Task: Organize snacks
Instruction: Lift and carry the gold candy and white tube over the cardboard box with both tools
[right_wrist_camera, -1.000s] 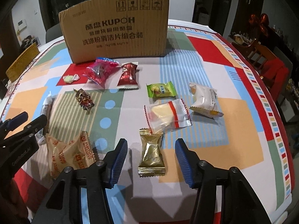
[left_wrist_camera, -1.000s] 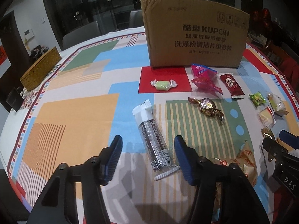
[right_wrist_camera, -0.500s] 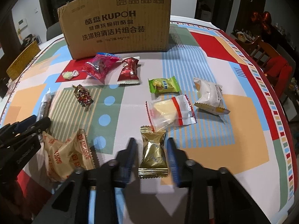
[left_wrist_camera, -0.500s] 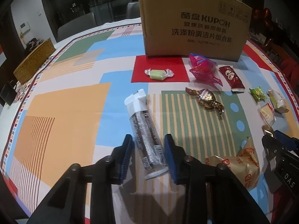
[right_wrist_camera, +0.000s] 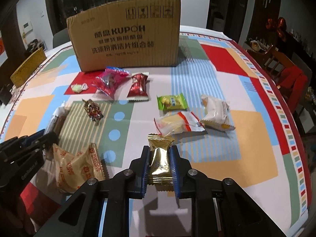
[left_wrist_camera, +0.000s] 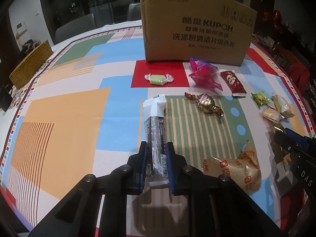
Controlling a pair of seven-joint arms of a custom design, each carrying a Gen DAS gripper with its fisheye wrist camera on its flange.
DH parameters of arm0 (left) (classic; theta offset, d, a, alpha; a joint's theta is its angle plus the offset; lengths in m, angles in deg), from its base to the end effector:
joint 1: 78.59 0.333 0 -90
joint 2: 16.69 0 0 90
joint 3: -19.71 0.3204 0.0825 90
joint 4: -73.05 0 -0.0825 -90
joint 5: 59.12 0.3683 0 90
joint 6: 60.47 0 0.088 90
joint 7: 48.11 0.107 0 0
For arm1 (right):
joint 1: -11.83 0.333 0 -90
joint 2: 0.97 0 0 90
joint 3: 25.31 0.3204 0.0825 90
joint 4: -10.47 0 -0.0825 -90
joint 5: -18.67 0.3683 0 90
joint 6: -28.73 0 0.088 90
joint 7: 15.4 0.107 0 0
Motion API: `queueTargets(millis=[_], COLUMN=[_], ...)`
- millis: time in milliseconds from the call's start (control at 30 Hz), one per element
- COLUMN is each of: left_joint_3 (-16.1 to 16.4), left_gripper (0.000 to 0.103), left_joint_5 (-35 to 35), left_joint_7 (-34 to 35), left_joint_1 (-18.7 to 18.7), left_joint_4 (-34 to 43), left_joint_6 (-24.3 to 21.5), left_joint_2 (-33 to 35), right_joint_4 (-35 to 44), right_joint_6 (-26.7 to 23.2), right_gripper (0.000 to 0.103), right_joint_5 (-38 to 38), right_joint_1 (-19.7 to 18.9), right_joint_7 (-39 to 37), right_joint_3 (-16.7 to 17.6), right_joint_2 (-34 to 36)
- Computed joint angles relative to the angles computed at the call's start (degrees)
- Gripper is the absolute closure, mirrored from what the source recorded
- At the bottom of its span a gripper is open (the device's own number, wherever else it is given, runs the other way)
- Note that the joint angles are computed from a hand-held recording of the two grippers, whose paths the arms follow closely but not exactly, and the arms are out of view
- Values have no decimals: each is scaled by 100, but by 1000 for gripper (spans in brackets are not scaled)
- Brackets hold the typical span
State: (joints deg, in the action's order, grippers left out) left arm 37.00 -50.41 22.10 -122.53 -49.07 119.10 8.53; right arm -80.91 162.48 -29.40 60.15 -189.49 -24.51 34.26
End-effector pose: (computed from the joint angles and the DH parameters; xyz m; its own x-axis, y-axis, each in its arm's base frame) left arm 0.5348 -0.2954 0.2874 -0.3243 -0.9457 -0.0207 -0.7811 0.2800 -0.5581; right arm 0.4691 0.5209 0.3028 -0.2544 -0.9671 -0.0055 -0.7769 0.2078 -0.5944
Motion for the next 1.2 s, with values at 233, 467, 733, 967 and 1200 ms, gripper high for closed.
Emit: queueTargets(millis=[233,467,733,967,1200], left_joint_3=[498,951,1419,1722,1800], left_gripper=[84,84,84,84,84], left_joint_5=[17,-119,-348,-684,-889], left_joint_7=[-53,71,289,641,921], left_joint_1=[-466,-921,-1389,-1721,-1817], left_joint_4=[-207,-314,-400,-469,-385], left_joint_6=[205,336,434,509,532], left_joint_2=[-199,-352,-518,-635,-690], right_joint_4=[-92,-156,-154,-120,-35], right_joint_6=[-15,-33,-83,-109,-206], right_gripper=[82,82,82,82,82], right_joint_5=[-257,-535,-821,-995,-1219], right_joint_1=[60,68,42,33,28], right_joint_7=[172,332,441,483,436], right_joint_3=[-45,-26,10,37,20], right_joint_2=[-173,-335,-480,-557,-626])
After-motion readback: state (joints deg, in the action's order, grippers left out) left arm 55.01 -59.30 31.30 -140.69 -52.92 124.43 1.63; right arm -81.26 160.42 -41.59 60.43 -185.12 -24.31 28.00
